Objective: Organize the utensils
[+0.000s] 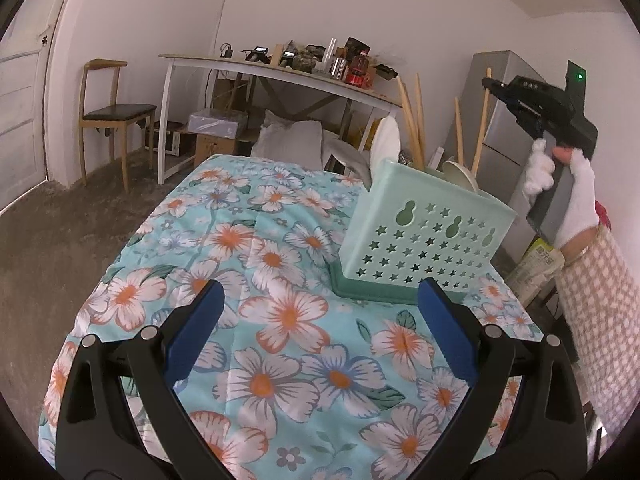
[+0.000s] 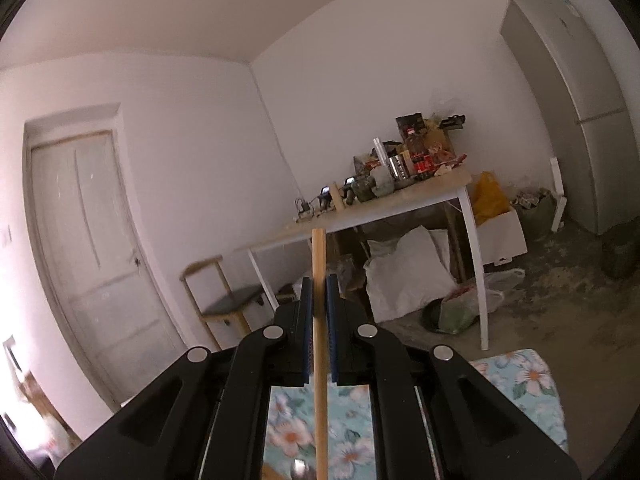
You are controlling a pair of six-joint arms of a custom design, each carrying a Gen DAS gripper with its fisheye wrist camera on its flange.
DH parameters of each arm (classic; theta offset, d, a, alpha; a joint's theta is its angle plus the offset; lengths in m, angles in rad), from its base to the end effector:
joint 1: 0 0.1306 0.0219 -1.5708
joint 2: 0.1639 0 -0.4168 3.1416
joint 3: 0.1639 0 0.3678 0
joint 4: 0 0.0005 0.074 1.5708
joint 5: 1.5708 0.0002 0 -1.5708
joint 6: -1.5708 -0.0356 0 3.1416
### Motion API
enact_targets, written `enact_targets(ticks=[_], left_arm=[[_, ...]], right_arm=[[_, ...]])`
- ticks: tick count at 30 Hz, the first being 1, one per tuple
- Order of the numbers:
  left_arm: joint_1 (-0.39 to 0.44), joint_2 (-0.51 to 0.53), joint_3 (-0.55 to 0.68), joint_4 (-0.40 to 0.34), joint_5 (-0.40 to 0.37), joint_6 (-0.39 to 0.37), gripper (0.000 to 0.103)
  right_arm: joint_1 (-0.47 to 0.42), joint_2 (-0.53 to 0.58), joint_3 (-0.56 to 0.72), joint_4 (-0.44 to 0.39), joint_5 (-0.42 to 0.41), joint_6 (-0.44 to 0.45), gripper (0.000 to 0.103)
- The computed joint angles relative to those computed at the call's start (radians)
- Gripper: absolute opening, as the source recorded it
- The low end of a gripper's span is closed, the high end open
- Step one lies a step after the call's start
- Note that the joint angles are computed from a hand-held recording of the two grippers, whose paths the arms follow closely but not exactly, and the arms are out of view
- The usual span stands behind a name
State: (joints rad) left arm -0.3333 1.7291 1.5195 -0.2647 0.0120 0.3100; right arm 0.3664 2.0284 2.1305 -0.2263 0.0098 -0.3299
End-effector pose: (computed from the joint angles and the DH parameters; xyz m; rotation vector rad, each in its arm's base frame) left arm 0.5771 -0.2008 0.3992 0.0317 2.0702 -0.4115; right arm 0.6904 0.2640 0.4932 -0.0240 1.7211 0.5105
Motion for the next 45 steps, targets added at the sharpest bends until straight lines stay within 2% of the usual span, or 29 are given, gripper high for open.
enact_targets(ticks=[7, 9, 10, 11, 18, 22, 27, 30, 32, 37, 45], left_arm=[[-0.012, -0.023, -0.016, 0.018, -0.009, 0.002, 0.094], [-0.017, -0.037, -0.025, 0.021, -0.023, -0.005, 0.094], [-0.019, -0.043, -0.028, 0.020, -0.028, -0.008, 0.094], [-0.023, -0.053, -0.036, 0.024, -0.040, -0.012, 0.094], [-0.048, -0.112, -0.072, 0.025, -0.135, -0.028, 0.095], [-0.065, -0.130, -0.054, -0.057, -0.187, -0.041, 0.095], [-0.091, -0.122, 0.006, -0.224, -0.277, -0.096, 0.095], [-0.103, -0.126, 0.019, -0.271, -0.354, -0.091, 0.095], [-0.105, -0.134, 0.018, -0.282, -0.382, -0.077, 0.095], [-0.113, -0.120, 0.055, -0.373, -0.453, -0.056, 0.095], [-0.102, -0.110, 0.069, -0.436, -0.493, 0.002, 0.095]], right_arm=[[0.015, -0.094, -0.152, -0.010, 0.028, 0.075, 0.008], [0.020, -0.131, -0.206, -0.044, 0.066, 0.079, 0.023], [0.020, -0.148, -0.235, -0.044, 0.079, 0.074, 0.049], [0.020, -0.174, -0.280, -0.032, 0.088, 0.055, 0.057], [0.029, -0.353, -0.537, 0.032, 0.124, -0.070, 0.062], [0.082, -0.416, -0.613, -0.023, 0.210, -0.085, 0.069], [0.210, -0.419, -0.618, -0.178, 0.429, -0.081, 0.082], [0.271, -0.398, -0.604, -0.239, 0.515, -0.111, 0.091], [0.301, -0.377, -0.585, -0.283, 0.553, -0.127, 0.094], [0.358, -0.318, -0.515, -0.410, 0.632, -0.149, 0.096], [0.382, -0.292, -0.479, -0.486, 0.701, -0.196, 0.096]])
